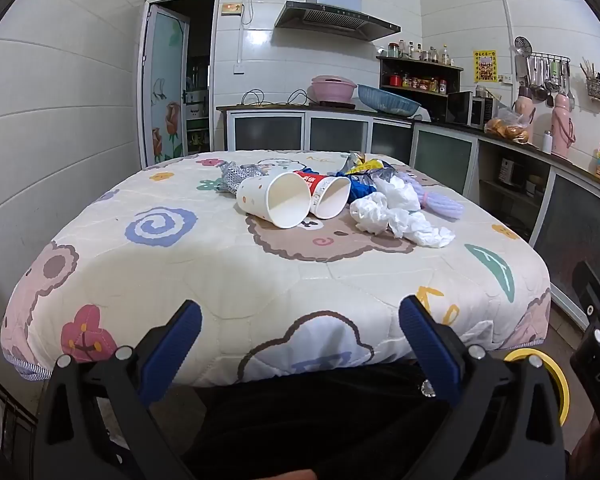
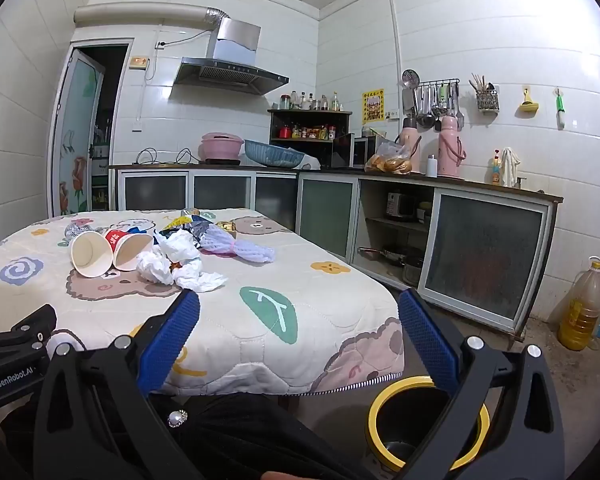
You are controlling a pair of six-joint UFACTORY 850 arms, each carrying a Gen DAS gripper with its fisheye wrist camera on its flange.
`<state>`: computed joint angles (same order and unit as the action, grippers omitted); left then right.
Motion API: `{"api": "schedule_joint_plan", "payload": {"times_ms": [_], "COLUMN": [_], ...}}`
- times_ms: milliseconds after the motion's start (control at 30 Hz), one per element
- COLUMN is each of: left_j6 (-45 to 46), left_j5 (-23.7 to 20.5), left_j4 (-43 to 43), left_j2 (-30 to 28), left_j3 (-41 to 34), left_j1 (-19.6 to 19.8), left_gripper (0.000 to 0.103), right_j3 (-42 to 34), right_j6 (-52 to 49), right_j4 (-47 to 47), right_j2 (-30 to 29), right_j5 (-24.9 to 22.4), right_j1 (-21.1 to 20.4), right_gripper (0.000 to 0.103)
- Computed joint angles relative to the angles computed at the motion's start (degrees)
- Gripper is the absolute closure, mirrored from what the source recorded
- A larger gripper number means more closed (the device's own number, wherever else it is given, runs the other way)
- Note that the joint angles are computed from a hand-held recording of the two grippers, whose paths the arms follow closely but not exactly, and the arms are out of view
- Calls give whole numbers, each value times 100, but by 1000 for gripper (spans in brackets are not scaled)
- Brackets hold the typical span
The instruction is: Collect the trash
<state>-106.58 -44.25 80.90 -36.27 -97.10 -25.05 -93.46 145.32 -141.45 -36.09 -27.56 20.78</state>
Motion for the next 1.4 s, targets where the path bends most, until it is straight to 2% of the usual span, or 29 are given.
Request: {"api": "schedule_joint_plan", "payload": {"times_ms": [1400], "left_j6": [-24], "left_j5": [26], "left_j4": [-5], "left_j2": [6], "left_j3": [6], "left_j1": [4], "left_gripper": [8], "right_j3": [-34], "right_j6": [-81], "right_j4": [64], "right_j2": [-26], "right_j5": [19], "right_j1": [11], "right_gripper": [8]}}
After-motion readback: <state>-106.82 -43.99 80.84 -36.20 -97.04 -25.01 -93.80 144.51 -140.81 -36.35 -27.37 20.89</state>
